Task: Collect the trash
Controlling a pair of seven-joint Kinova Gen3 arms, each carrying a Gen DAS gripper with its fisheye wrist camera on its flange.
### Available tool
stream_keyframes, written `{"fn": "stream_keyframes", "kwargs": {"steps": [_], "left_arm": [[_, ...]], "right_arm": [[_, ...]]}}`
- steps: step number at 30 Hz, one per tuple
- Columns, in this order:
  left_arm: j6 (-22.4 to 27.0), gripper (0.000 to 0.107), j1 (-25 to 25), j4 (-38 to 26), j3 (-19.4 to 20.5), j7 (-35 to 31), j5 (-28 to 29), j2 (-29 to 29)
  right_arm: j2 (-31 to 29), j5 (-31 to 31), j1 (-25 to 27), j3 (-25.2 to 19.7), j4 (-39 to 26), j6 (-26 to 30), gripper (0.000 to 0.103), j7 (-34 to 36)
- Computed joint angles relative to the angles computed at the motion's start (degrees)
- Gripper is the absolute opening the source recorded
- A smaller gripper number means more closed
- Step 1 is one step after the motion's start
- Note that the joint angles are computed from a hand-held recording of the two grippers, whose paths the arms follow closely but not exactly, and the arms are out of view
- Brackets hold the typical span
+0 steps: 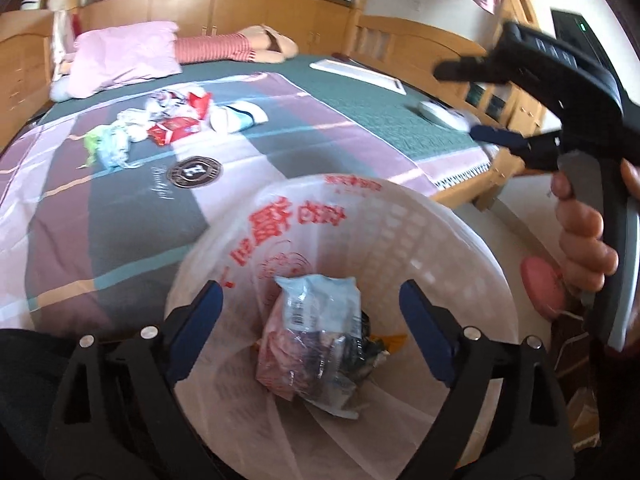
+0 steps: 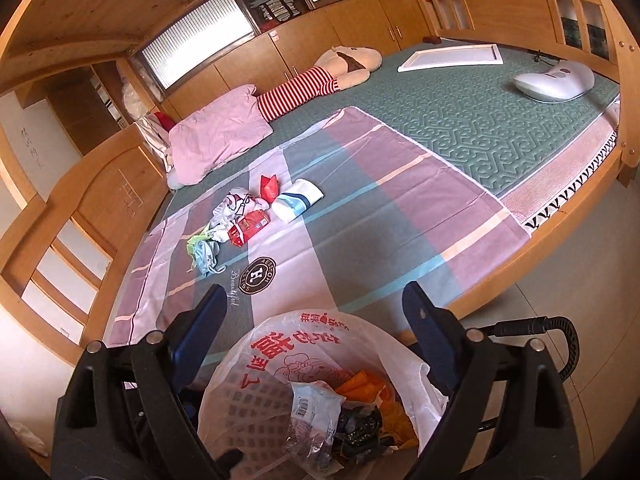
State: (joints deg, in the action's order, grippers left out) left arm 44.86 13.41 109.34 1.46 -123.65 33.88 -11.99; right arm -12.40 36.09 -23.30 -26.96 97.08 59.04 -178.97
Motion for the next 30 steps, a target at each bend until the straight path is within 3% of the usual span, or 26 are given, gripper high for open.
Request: {"fn": "stream_keyframes", "kwargs": {"steps": [16, 30], "left_arm": [[-7.0, 0.091, -1.3, 2.0, 0.2, 11.6, -5.2, -2.0], [-6.8, 0.091, -2.2, 1.8, -0.4, 17.9, -8.4, -1.3]], "right_arm": [[2.0, -1.7, -1.8, 1.8, -0.6, 0.0, 0.088, 1.1], [4.3, -3.1, -4.6, 4.1, -1.6, 0.5, 0.088, 2.9]]}}
